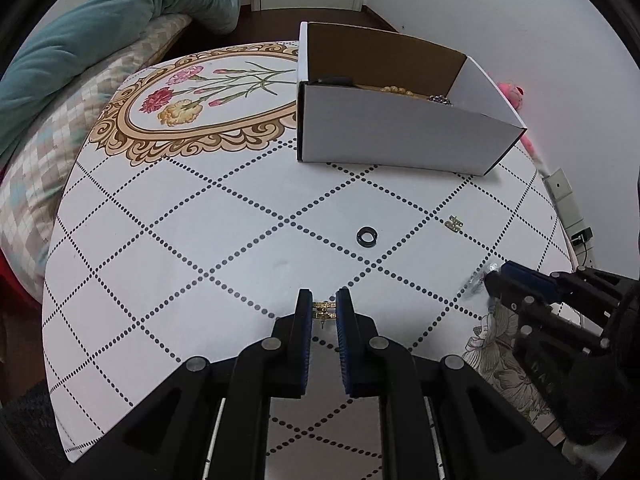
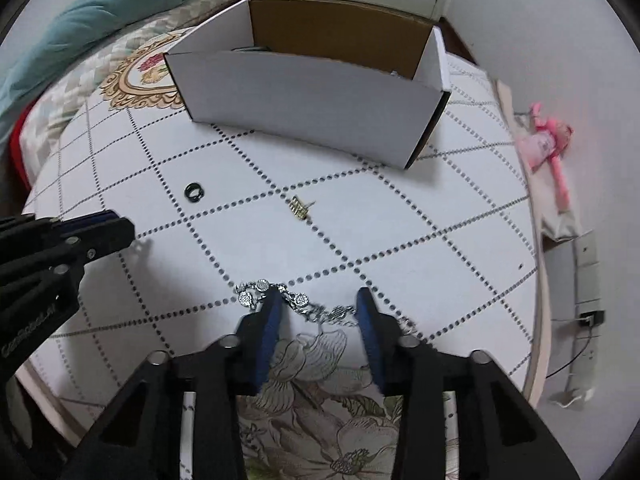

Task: Organize jewelry
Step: 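Carry the chain and charm into the box and open both grippers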

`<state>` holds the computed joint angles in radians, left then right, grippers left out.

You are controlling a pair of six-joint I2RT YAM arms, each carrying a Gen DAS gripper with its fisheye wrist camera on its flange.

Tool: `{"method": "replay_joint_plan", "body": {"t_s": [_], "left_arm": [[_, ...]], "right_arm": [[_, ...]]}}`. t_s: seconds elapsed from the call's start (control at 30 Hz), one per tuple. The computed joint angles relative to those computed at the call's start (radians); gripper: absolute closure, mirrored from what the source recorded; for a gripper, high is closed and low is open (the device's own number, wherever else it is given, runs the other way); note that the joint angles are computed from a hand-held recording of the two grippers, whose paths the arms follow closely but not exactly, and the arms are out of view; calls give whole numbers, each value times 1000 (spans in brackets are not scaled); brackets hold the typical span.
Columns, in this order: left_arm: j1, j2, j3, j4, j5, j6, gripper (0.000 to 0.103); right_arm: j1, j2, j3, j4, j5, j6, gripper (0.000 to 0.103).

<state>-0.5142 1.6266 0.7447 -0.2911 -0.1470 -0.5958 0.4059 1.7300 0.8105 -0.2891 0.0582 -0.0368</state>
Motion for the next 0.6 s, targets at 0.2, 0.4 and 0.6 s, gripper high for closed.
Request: {"method": "replay_joint_plan", "body": {"t_s": [0.2, 0.4, 0.6], "left_arm": [[1, -28, 4, -11, 3, -3, 94], [-4, -82, 37, -46, 11, -3, 94], [16, -111, 136, -101, 35, 27, 94]], "right_arm": [[-116, -40, 5, -22, -161, 52, 96], [-202, -141, 24, -86, -268, 69, 96], [-235, -203, 155, -188, -333, 83, 96]]}}
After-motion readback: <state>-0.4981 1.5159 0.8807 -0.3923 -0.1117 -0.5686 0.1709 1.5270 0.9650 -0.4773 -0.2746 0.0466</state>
